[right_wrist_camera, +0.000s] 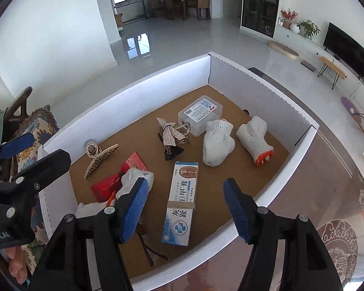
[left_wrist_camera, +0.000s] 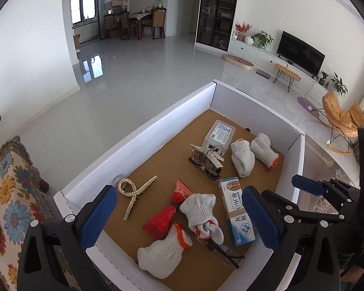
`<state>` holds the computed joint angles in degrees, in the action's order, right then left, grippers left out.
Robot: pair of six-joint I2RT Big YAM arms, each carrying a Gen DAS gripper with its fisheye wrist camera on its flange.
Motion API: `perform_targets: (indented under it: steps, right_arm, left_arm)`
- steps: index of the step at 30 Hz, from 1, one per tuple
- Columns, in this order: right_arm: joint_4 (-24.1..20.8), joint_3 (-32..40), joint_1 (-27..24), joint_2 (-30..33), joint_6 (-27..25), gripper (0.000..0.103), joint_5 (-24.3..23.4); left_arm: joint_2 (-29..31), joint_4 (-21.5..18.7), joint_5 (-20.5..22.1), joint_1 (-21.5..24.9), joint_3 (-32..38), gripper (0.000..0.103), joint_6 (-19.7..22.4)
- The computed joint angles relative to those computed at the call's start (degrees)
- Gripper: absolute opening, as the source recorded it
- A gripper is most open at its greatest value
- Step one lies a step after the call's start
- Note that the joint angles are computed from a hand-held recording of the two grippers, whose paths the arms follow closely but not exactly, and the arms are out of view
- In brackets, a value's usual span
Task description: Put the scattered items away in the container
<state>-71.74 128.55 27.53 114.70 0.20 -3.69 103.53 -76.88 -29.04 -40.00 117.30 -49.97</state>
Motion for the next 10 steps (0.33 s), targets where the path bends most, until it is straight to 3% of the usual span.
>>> perform_targets:
  steps: [5, 10]
  right_arm:
    - [0.2, -0.5, 0.3, 0.1, -1.1, 0.066, 0.1]
    - [0.9, -0.7, 0.3, 0.2, -1.3, 0.066, 0.4]
  left_arm:
    - [0.1, -0.4, -0.4, -0.2, 0.0, 0.103, -0.9]
    - [-1.5, 1.7, -3.9, -0.8, -2.6, 0.103, -2.8]
